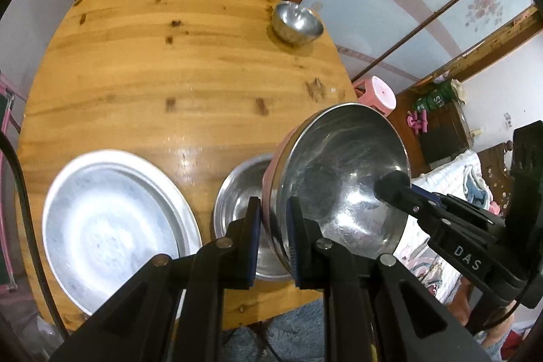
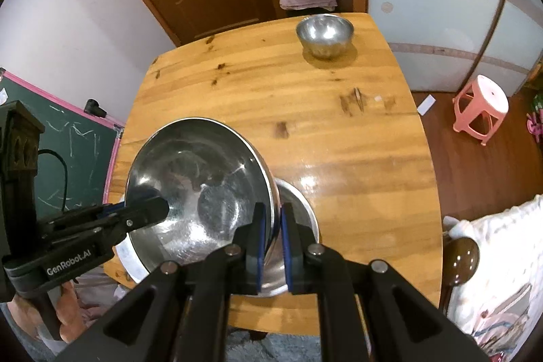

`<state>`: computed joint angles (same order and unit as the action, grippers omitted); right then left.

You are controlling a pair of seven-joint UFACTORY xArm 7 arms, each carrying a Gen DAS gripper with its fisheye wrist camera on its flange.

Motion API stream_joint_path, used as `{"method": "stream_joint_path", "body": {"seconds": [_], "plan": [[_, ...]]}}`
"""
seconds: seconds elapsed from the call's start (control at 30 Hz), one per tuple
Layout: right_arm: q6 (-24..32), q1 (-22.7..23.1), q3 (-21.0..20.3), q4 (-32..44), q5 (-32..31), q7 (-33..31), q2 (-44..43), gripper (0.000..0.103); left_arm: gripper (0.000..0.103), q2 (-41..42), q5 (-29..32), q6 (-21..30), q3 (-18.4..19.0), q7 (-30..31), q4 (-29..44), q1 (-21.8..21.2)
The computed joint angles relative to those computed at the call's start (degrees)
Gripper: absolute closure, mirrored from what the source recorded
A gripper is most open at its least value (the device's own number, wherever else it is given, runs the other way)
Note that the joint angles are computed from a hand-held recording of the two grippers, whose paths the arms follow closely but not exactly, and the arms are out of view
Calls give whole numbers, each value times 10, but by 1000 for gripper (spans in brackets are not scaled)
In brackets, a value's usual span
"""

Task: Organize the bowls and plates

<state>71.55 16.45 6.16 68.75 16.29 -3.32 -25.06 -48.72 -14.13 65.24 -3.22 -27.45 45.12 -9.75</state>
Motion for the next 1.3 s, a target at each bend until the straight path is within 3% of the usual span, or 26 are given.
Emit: {"method": "stream_joint_path", "body": {"seconds": [0.17,0.3,0.73,1.17,1.23,1.3], "plan": [[-28,3,0,-74,8,5,-42,94,90,-26,4,-18,-20,-16,-61,-2],[-47,5,4,-114,7,17,-44,94,90,-18,-13,-35,-11,-28,-98,-11],[-53,8,2,-137,3,23,-11,94,90,36,-1,-62,-13,-16,-108,-24],[-64,11,11,-136,-23,22,-8,94,59,37,30,-61,-26,-10,-86,-24],[-65,12,11,-135,-24,22,-10,94,46,34,35,-63,-29,-10,-82,-24],[-66,12,11,-133,-25,22,-10,94,42,29,44,-60,-34,-12,-78,-22]]}}
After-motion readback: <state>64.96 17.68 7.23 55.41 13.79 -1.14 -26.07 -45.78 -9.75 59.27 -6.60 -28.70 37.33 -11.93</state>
